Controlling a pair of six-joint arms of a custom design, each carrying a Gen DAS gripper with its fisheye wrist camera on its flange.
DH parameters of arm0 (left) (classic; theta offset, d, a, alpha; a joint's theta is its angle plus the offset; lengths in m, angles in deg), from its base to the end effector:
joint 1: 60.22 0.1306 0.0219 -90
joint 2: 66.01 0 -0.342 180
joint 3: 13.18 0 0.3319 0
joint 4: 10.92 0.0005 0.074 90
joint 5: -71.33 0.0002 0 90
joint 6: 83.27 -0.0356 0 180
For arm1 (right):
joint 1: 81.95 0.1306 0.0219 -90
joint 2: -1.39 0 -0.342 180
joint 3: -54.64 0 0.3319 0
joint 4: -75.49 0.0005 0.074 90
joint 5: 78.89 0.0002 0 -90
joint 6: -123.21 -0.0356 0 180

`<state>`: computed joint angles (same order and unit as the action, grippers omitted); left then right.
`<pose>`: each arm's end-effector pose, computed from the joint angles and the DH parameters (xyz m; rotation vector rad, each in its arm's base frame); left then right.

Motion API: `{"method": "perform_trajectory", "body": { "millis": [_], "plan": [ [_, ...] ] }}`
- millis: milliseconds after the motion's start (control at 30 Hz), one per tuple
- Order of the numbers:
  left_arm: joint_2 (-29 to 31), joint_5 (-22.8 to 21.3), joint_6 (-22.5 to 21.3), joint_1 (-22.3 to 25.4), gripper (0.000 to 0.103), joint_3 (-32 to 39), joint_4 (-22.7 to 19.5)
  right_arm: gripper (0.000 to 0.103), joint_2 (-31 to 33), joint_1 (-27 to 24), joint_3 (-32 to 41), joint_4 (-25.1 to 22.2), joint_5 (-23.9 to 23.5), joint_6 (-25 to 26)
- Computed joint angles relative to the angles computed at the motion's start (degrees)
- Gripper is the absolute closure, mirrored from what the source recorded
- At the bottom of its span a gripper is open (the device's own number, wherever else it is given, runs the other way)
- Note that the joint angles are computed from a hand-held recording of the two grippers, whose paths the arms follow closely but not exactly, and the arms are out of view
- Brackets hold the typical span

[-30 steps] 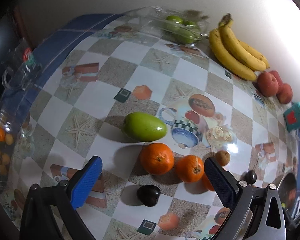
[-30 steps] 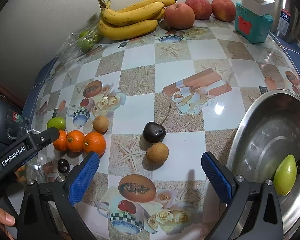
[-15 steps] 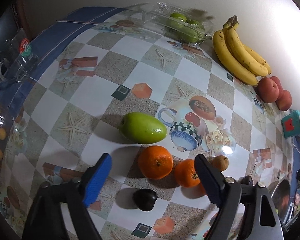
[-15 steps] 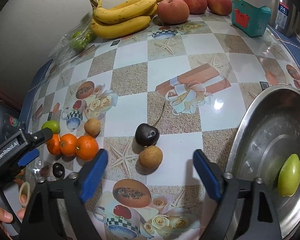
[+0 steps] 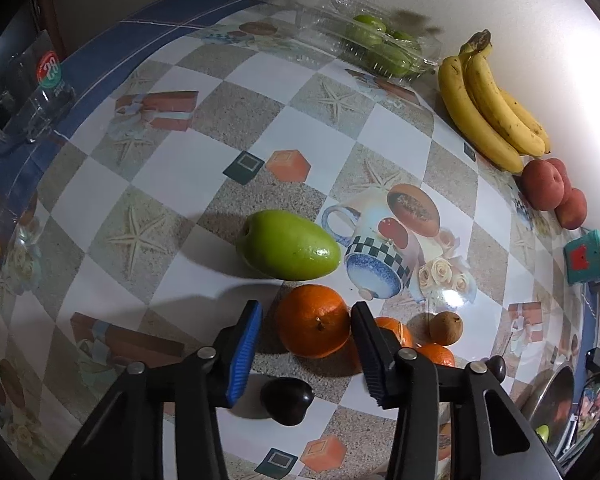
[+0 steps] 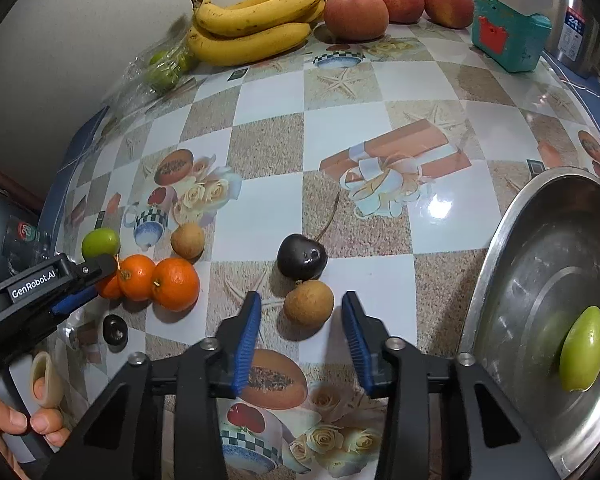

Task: Organize fruits
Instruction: 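Grasp the small brown fruit with the right gripper while the left gripper grasps a tangerine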

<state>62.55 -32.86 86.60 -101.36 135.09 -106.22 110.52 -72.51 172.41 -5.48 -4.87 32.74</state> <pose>0.4380 -0.3717 0.4048 -0.9702 2.6274 -0.1365 0.4865 0.0903 0.4004 -0.2826 2.8142 0.4334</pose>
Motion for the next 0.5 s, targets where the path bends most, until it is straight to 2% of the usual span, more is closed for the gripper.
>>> {"method": "perform_trajectory", "body": {
  "millis": [167,500],
  "plan": [
    [0.14,0.06,-0.02,-0.01,0.061,0.32,0.01,0.076,0.06,0.06,0.05,-0.33,0.18,0.18],
    [-1.45,-0.02,1.06,-0.03,0.062,-2.03,1.87,0.076,-0.14,-0.06,-0.26,-0.02,-0.13,-0.14]
  ]
}}
